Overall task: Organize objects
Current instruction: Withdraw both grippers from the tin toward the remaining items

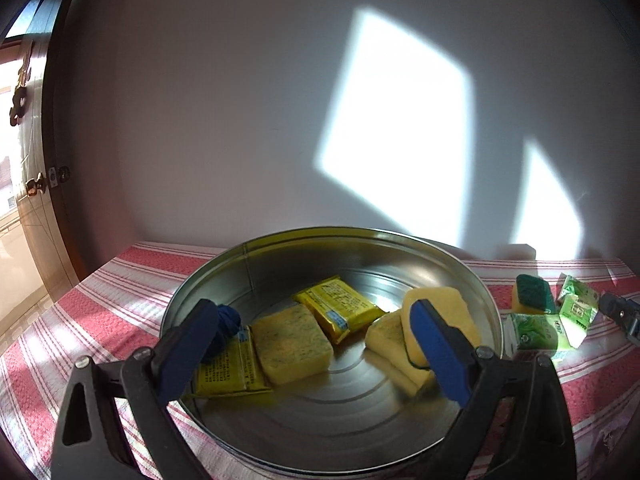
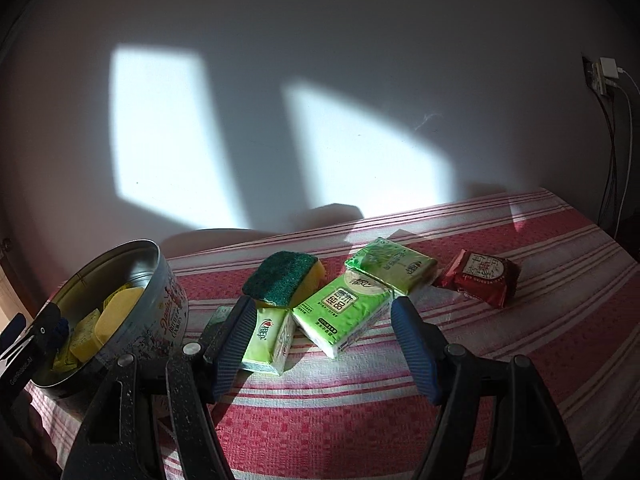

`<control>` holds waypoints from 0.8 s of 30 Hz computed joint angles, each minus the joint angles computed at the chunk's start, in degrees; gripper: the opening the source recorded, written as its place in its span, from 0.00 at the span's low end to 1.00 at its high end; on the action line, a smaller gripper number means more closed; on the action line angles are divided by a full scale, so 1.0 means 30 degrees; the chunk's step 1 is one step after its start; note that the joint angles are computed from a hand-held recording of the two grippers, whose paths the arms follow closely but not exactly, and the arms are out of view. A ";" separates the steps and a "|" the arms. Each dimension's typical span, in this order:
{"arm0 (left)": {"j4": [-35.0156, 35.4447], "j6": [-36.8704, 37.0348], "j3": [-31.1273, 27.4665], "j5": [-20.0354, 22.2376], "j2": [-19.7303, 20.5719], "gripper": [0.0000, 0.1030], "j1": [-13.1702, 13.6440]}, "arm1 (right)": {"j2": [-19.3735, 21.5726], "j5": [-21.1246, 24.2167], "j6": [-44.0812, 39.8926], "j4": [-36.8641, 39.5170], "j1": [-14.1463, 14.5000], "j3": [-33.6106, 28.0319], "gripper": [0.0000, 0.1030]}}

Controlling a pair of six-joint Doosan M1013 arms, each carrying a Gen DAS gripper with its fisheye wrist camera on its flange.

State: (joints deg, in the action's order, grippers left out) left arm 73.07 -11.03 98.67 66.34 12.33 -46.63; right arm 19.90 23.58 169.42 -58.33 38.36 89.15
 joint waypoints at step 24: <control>-0.4470 0.9154 -0.3521 -0.3156 0.2437 0.85 -0.0990 | -0.0875 -0.0774 -0.1997 0.1574 -0.1310 0.1188 0.70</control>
